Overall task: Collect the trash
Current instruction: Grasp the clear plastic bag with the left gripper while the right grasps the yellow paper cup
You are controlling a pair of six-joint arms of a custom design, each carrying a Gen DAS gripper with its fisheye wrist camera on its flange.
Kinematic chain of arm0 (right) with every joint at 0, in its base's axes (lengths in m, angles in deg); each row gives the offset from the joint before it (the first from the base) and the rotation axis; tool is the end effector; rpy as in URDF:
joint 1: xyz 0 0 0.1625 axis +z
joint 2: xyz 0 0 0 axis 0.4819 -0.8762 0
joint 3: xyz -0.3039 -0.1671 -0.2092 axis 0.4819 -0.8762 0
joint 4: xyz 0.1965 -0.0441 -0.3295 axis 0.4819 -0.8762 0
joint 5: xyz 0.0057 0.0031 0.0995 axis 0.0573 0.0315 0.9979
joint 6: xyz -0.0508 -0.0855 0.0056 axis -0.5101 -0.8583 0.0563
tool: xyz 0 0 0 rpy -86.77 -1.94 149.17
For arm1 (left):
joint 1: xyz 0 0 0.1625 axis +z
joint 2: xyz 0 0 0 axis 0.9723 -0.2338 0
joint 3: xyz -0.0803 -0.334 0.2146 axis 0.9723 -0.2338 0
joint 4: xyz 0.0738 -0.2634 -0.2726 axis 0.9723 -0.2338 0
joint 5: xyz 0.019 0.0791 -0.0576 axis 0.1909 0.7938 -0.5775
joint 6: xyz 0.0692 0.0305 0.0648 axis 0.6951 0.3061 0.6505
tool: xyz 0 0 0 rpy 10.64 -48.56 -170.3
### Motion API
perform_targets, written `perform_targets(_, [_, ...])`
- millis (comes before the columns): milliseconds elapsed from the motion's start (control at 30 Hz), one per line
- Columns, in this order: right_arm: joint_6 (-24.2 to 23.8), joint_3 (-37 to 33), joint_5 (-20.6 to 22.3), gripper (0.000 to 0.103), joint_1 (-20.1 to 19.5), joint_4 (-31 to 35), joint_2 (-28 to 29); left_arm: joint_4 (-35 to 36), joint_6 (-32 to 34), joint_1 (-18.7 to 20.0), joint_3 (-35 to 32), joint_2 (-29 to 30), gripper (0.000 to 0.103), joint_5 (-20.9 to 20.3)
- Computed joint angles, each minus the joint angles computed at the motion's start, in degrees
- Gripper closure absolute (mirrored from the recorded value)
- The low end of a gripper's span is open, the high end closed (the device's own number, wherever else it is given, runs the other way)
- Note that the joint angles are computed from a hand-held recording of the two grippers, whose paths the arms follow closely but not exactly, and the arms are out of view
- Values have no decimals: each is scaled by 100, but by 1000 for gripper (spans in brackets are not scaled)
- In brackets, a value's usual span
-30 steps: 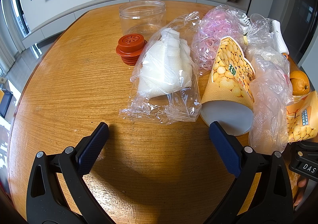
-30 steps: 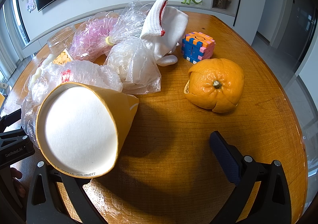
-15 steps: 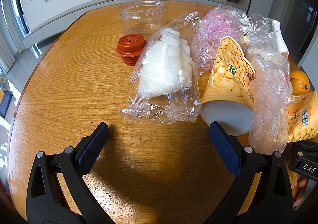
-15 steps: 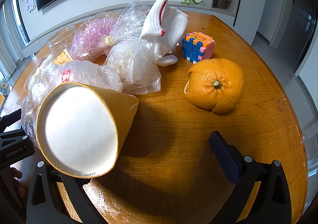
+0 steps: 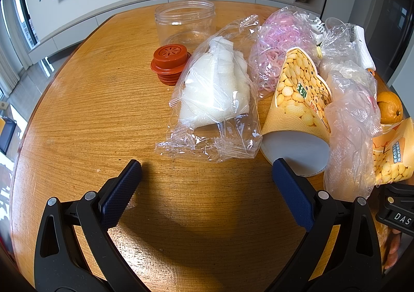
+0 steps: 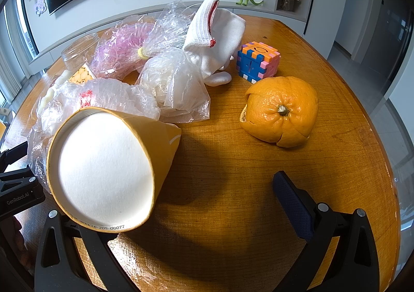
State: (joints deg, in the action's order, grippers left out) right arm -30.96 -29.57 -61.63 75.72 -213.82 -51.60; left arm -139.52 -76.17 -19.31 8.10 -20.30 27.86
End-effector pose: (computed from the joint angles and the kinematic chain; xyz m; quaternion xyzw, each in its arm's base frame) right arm 0.2824 -0.7638 0.0778 0.2995 -0.8862 0.1992 0.2922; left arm -0.1606 -0.6614 0.2374 -0.0556 0.8404 -0.3455 0.4138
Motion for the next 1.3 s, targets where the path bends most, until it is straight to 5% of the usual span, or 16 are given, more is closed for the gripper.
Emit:
perform_targets(233, [125, 623, 331, 2, -8, 217, -515, -539, 246, -248, 498, -491, 6, -487])
perform_targets(367, [49, 1053, 643, 2, -26, 528, -1009, -536, 551, -430, 362, -530, 6, -882])
perform_targets(467, [418, 1137, 945, 2, -94, 1047, -1315, -287, 703, -430, -4, -326, 6, -1160])
perform_targets(733, [277, 1367, 1032, 3, -133, 1264, -1671, 342, 2056, -411, -1350, 597, 8, -646])
perform_targets(767, [287, 1349, 1073, 3, -137, 1329, -1674, 535, 2176, -372, -1579, 727, 10, -600])
perform_targets(833, [239, 1335, 1099, 3, -129, 1351, -1662, 1309, 2106, -268, -2083, 961, 34, -651])
perform_targets(933, [267, 1339, 1200, 4, -151, 1442, -1670, 1507, 2304, -159, -2317, 1043, 46, -1076])
perform_targets(1133, [331, 1152, 1409, 4, -120, 1658, -1499, 2012, 2464, -119, -2412, 1168, 50, -1115])
perform_targets(1200, [274, 1032, 1320, 5, -73, 1666, -1362, 1701, 2672, -108, -2188, 1118, 52, -1057])
perform_targets(1300, [418, 691, 1274, 11, -45, 1881, -1105, 1475, 2542, -14, -2144, 953, 68, -1759])
